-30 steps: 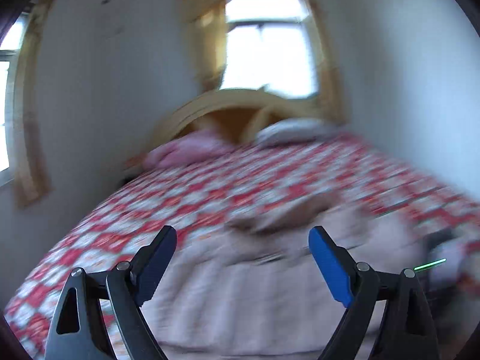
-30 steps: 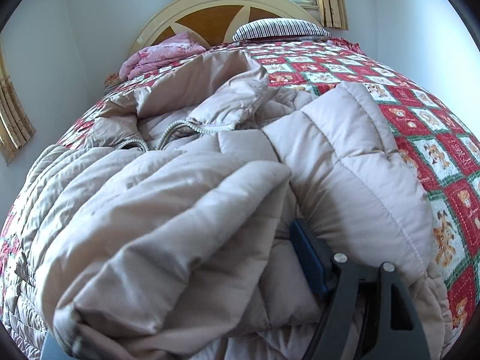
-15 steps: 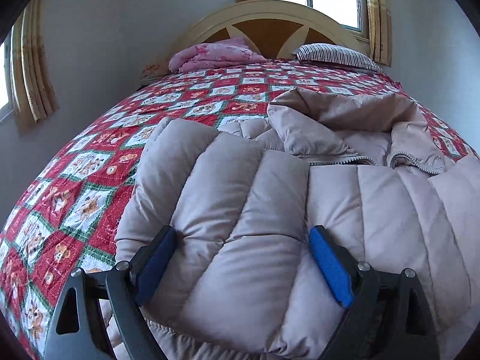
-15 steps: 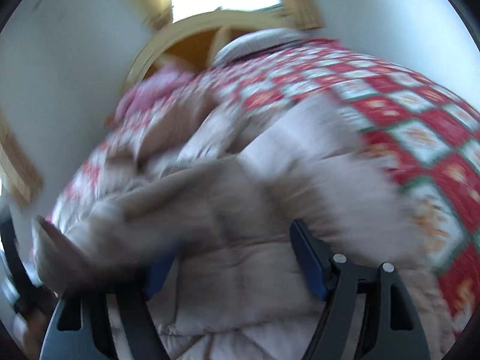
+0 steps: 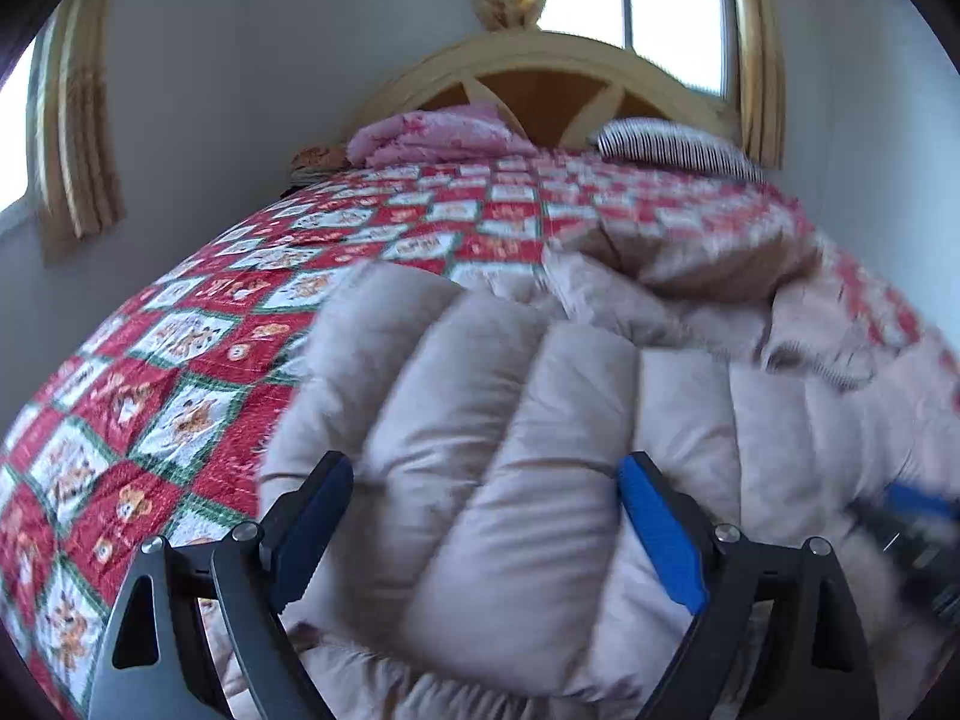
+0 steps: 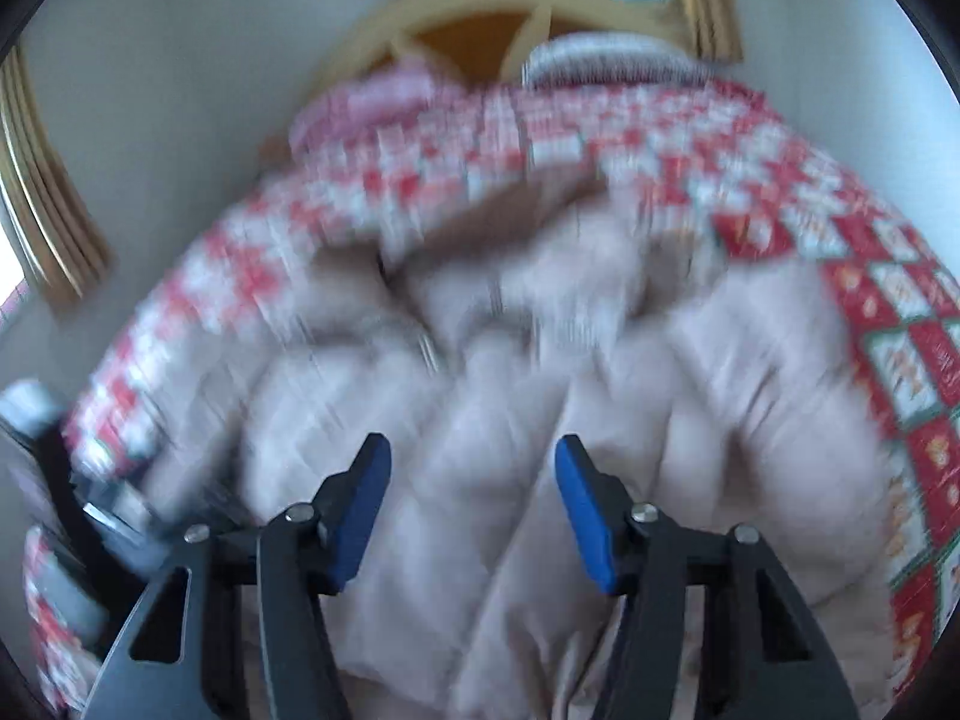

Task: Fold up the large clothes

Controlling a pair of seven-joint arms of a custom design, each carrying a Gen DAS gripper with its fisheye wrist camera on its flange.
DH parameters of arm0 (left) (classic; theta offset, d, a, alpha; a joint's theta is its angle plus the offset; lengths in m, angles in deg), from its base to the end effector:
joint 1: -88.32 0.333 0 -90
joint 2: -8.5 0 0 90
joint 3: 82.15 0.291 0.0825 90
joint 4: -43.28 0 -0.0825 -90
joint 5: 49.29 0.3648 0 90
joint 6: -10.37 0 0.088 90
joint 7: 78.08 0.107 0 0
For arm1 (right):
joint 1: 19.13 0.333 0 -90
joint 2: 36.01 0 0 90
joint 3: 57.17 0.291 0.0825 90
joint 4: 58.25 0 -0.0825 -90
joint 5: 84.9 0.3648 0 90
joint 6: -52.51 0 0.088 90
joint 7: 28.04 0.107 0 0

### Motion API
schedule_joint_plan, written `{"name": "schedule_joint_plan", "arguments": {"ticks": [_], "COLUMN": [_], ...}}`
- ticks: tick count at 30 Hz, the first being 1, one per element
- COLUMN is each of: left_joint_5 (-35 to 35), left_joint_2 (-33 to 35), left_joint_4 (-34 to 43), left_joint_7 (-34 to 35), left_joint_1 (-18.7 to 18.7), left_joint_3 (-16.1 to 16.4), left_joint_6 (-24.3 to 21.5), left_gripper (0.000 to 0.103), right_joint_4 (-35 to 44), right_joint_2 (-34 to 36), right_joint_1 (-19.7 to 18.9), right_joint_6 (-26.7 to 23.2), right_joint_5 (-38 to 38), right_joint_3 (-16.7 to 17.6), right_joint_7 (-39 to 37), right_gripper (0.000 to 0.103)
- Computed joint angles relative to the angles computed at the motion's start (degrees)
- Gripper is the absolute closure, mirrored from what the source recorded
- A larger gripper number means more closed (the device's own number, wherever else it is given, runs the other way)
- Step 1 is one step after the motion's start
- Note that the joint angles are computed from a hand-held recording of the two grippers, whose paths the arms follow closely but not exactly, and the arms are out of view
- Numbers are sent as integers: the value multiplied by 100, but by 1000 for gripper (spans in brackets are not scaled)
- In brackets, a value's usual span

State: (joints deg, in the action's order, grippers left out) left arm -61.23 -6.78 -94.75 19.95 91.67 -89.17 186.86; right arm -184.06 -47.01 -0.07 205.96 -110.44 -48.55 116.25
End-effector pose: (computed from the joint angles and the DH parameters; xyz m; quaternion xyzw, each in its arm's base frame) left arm 0.4918 -0.0184 0.5132 -0.6262 0.6355 -0.3333 0.3049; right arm 0.4577 0.2597 0.5233 -0.6165 0.6988 -0.1940 0.3064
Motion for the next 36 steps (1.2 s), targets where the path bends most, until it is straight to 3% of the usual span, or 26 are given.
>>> {"name": "schedule_joint_plan", "arguments": {"ticks": [2,6,7,9,10,12,13,15,17,22,27,29,31,36], "left_joint_5": [-594,-1348,-1296,-405,389,1560,1602,1089,733,1230,1363,1301,1317,1271], "left_joint_2": [-62,224,362,764,1033,1384,1479,1585,1572,1603,1581,1553,1547,1538], "left_joint_4": [116,889,1085,1476,1729,2033,2050,1979,1871,1843,1803,1773,1761,1754], "left_joint_7": [419,886,859,30,-670,-1747,-1831,-1586,-1441,-1789,-1886,-1836,-1851,-1800], "left_joint_1": [-545,-859,-738,-166,135,369,302,244,212,142,125,131,134,136], "left_joint_3": [529,851,758,320,119,25,117,215,268,314,336,339,337,329], "left_joint_6": [-70,-537,-690,-982,-1272,-1772,-1856,-1849,-1734,-1679,-1615,-1596,-1584,-1573], "left_gripper": [12,12,12,12,12,12,11,2,2,1,1,1,1,1], "right_joint_4": [-257,-438,-412,-397,-406,-450,-509,-582,-565,-472,-109,19,207,268], "right_joint_2": [11,-82,-58,-29,-25,-28,-37,-63,-47,0,-43,-222,-216,157], "right_joint_1": [-148,-178,-176,-176,-174,-170,-188,-204,-221,-205,-5,-129,-212,-113], "right_joint_6": [159,266,216,180,205,336,450,572,562,389,-307,-296,-320,-373], "right_joint_5": [-636,-930,-977,-1103,-1149,-1143,-1155,-1129,-1160,-1217,-741,-1346,-1870,-1604], "right_joint_3": [131,153,169,194,189,140,108,86,110,149,111,295,422,174], "right_joint_7": [347,637,662,755,802,838,866,893,904,887,409,876,1137,884], "right_gripper": [44,44,44,44,44,44,44,44,44,44,41,38,27,26]}}
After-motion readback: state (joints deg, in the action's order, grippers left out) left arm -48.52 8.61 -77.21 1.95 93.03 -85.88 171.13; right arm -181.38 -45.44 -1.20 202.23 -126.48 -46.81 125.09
